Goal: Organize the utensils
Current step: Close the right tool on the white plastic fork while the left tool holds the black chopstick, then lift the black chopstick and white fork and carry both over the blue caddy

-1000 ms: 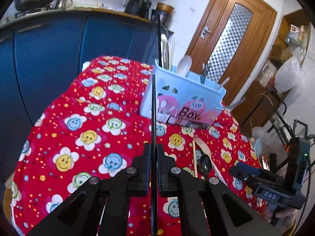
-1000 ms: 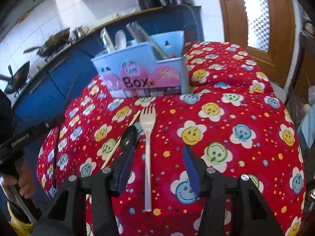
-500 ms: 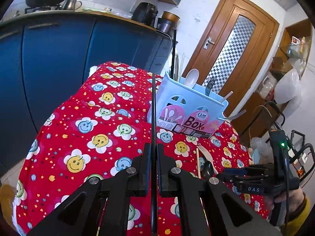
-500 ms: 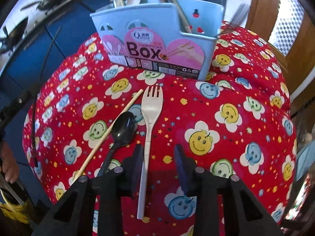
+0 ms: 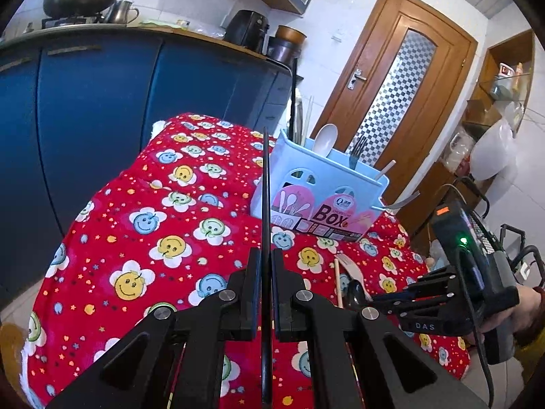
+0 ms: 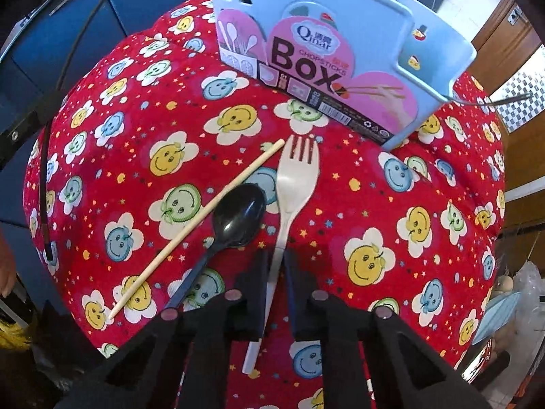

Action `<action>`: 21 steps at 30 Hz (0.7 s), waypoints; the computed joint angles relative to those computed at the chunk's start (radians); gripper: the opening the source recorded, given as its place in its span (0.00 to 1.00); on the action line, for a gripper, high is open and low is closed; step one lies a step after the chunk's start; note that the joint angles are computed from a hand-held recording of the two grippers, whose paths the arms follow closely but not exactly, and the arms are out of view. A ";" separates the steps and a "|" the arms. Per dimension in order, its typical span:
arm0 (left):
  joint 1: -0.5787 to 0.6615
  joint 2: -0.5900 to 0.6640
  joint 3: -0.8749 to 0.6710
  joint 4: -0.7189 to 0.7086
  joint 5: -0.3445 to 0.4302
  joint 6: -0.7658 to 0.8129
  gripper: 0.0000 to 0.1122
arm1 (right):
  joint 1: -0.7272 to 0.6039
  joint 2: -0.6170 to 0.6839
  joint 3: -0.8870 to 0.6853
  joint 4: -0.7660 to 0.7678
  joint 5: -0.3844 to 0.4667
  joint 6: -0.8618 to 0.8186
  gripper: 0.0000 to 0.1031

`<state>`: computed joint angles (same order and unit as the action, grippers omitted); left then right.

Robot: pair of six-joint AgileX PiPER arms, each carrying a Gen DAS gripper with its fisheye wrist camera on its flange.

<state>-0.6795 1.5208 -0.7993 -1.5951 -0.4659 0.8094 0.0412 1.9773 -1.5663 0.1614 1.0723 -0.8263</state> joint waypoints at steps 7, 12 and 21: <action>-0.035 -0.007 -0.033 -0.063 -0.032 0.085 0.05 | -0.078 0.007 -0.008 0.142 0.019 -0.003 0.07; -0.050 -0.016 -0.060 -0.098 -0.056 0.151 0.05 | -0.154 -0.019 0.005 0.265 0.035 -0.051 0.07; -0.048 0.002 -0.152 -0.069 -0.066 0.204 0.05 | -0.343 -0.156 0.162 0.682 0.041 -0.309 0.07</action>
